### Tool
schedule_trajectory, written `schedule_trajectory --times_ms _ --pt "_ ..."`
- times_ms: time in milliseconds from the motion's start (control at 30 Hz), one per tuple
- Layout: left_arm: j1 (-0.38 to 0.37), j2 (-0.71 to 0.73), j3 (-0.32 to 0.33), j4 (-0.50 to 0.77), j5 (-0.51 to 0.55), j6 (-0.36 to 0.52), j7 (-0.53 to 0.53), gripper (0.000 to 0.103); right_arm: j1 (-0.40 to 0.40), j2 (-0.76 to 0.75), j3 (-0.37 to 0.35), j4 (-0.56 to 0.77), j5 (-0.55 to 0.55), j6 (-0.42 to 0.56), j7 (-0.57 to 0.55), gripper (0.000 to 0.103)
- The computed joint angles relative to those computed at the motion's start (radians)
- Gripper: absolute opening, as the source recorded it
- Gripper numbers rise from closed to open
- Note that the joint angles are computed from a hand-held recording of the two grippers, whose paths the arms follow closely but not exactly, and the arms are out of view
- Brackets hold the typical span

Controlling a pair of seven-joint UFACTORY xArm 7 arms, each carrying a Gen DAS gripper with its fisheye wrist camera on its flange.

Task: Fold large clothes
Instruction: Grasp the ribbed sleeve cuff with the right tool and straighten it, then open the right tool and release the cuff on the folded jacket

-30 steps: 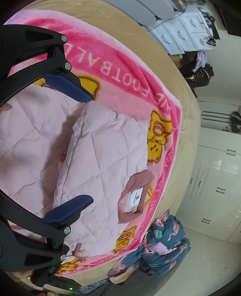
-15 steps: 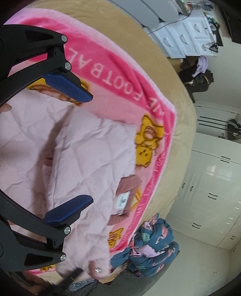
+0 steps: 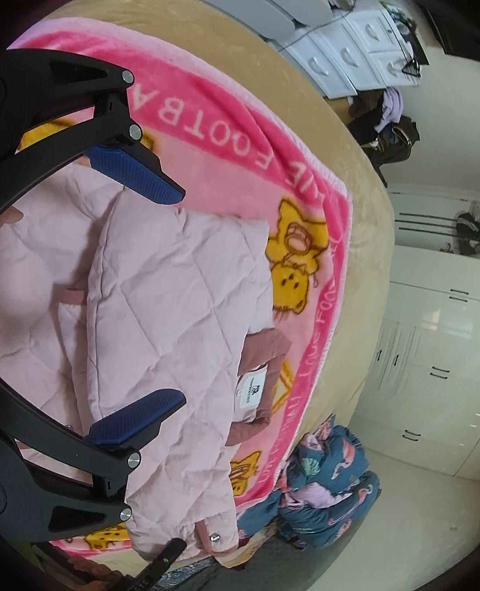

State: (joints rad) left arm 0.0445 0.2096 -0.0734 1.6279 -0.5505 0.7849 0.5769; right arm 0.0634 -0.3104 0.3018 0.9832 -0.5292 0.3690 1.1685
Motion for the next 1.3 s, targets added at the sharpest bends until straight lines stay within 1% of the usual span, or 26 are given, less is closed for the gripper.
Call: schedule_trajectory --times_ms 167,200,233,300,400,467,533,600,700,767,867,1000,1067,1133,1167,1300 --pt "-0.018 0.020 -0.009 0.005 0.026 -0.001 0.002 0.094 0.006 0.003 -0.003 -0.030 0.015 0.002 0.018 0.020" --pt "-0.023 0.028 -0.010 0.009 0.038 -0.001 -0.004 0.094 0.009 0.005 -0.004 -0.031 0.020 0.006 0.018 0.022" --pt "-0.026 0.032 -0.011 0.011 0.046 0.002 -0.008 0.094 0.011 0.006 -0.005 -0.033 0.024 0.013 0.019 0.026" --pt "-0.030 0.042 -0.013 0.013 0.058 0.004 -0.017 0.094 0.006 0.004 0.002 -0.035 0.015 0.027 0.041 0.030" --pt "-0.036 0.059 -0.016 0.023 0.078 0.011 -0.030 0.094 0.011 0.008 0.007 -0.024 0.007 0.069 0.059 0.044" --pt "-0.035 0.063 -0.019 0.024 0.081 0.011 -0.028 0.094 -0.002 0.001 0.033 -0.007 -0.040 0.141 0.104 0.065" --pt "-0.034 0.070 -0.022 0.028 0.084 0.015 -0.027 0.094 -0.014 -0.020 0.055 -0.002 -0.108 0.185 0.165 0.073" --pt "-0.034 0.077 -0.023 0.030 0.091 0.019 -0.025 0.094 -0.010 -0.031 0.057 0.005 -0.141 0.216 0.189 0.073" --pt "-0.032 0.090 -0.027 0.033 0.093 0.045 -0.017 0.094 0.004 -0.032 0.049 0.019 -0.168 0.220 0.192 0.073" --pt "-0.037 0.104 -0.025 0.035 0.112 0.063 -0.021 0.094 0.019 -0.004 0.049 0.054 -0.181 0.228 0.168 0.077" --pt "-0.049 0.119 -0.021 0.018 0.154 0.050 -0.026 0.094 0.054 0.071 0.046 0.134 -0.200 0.260 0.118 0.081" --pt "-0.041 0.134 -0.029 0.002 0.148 0.028 -0.010 0.095 0.127 0.213 0.033 0.284 -0.207 0.347 0.002 0.083" --pt "-0.034 0.144 -0.033 0.007 0.136 0.035 -0.010 0.095 0.162 0.288 0.020 0.356 -0.195 0.383 -0.058 0.087" --pt "-0.030 0.145 -0.036 0.006 0.129 0.035 -0.007 0.095 0.192 0.354 0.002 0.414 -0.166 0.413 -0.106 0.087" --pt "-0.030 0.145 -0.037 0.005 0.127 0.035 -0.004 0.095 0.204 0.396 -0.007 0.447 -0.132 0.429 -0.141 0.087" --pt "-0.027 0.145 -0.040 0.002 0.118 0.032 0.006 0.095 0.247 0.499 -0.047 0.511 -0.046 0.498 -0.200 0.088"
